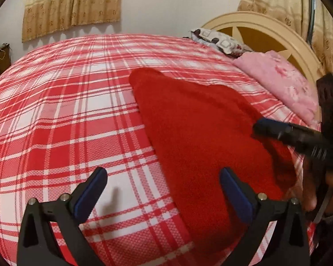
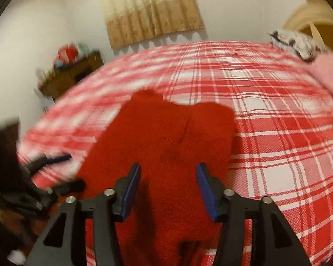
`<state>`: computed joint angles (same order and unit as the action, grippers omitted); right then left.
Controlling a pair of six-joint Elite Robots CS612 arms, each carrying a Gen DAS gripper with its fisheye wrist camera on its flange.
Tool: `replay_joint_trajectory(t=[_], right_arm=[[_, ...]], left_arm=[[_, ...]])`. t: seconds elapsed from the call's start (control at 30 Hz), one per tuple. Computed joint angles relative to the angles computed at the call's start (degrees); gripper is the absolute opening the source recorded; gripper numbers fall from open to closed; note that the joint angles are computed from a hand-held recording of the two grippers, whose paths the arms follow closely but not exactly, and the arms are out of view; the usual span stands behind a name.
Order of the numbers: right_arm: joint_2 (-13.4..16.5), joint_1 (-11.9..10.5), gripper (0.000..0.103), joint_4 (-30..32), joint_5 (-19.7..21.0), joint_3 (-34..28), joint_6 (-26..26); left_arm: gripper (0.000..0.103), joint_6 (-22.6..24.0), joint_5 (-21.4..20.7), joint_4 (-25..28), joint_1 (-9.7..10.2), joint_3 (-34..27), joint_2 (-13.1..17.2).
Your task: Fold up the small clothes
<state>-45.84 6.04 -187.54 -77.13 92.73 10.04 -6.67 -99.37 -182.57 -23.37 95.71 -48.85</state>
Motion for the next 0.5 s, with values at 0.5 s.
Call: replay_joint_trajectory(t=[0.5], right_arm=[[6.1, -6.1, 0.066, 7.7, 16.1, -8.3, 16.7]], left_arm=[[0.095, -4.7, -10.2, 3.1, 1.02, -2.9, 2.1]])
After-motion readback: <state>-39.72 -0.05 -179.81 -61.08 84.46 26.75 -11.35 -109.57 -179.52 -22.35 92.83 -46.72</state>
